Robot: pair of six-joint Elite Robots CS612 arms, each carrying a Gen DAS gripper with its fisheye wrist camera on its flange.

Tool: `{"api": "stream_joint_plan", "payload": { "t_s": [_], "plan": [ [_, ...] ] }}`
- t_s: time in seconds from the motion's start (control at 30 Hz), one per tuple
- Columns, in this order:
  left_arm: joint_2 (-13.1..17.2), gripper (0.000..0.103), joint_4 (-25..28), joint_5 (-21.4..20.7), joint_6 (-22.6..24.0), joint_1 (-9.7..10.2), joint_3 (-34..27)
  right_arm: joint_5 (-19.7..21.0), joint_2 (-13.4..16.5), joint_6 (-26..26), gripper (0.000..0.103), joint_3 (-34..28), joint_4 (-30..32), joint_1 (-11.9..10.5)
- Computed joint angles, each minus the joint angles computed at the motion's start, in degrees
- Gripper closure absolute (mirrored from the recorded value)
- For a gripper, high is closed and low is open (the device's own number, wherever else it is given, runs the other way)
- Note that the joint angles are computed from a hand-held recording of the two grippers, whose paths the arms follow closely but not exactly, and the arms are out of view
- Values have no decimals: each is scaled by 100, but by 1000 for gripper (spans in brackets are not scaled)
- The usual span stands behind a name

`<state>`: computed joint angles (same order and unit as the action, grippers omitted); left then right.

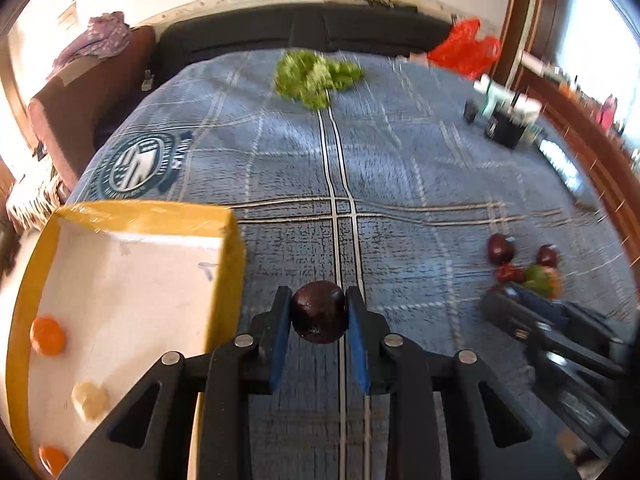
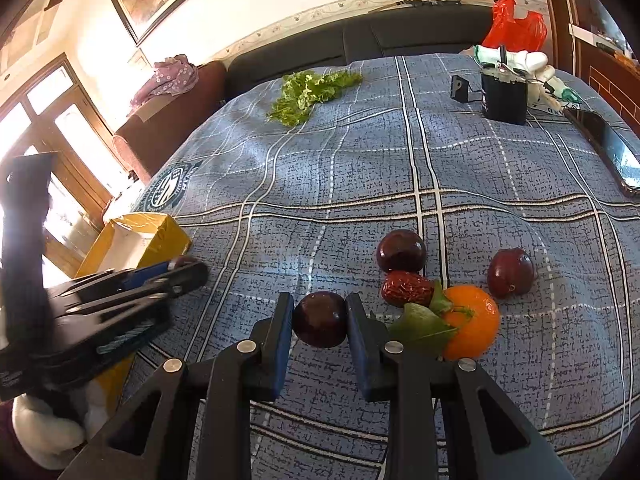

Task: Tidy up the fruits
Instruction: 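Grasp a dark red plum with the left tool while the right tool grasps another plum, then carry both plums over the tray and open both tools to drop them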

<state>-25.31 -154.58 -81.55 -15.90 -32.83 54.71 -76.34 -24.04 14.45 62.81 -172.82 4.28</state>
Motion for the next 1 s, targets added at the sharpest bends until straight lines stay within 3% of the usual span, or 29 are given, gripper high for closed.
{"api": "stream_joint_plan", "payload": {
  "t_s": [0.23, 0.37, 0.57, 0.8, 1.0],
  "plan": [
    [-632, 77, -1170, 206, -567, 12, 1211, 9, -59, -145, 74, 125, -208, 56],
    [-908, 77, -1430, 779, -632, 26, 1753, 136, -81, -316, 74, 174, -304, 104],
    [-1243, 76, -1912, 1041, -1236, 252, 2477, 419, -242, -864, 74, 342, -448, 298],
    [-1339, 76, -2092, 931, -2040, 561, 2852, 1302, -434, -1286, 73, 412, -189, 647],
    [-1200, 76, -2007, 638, -2136, 693, 2729, 1366, -309, -1887, 73, 140, 484, 960]
  ]
}}
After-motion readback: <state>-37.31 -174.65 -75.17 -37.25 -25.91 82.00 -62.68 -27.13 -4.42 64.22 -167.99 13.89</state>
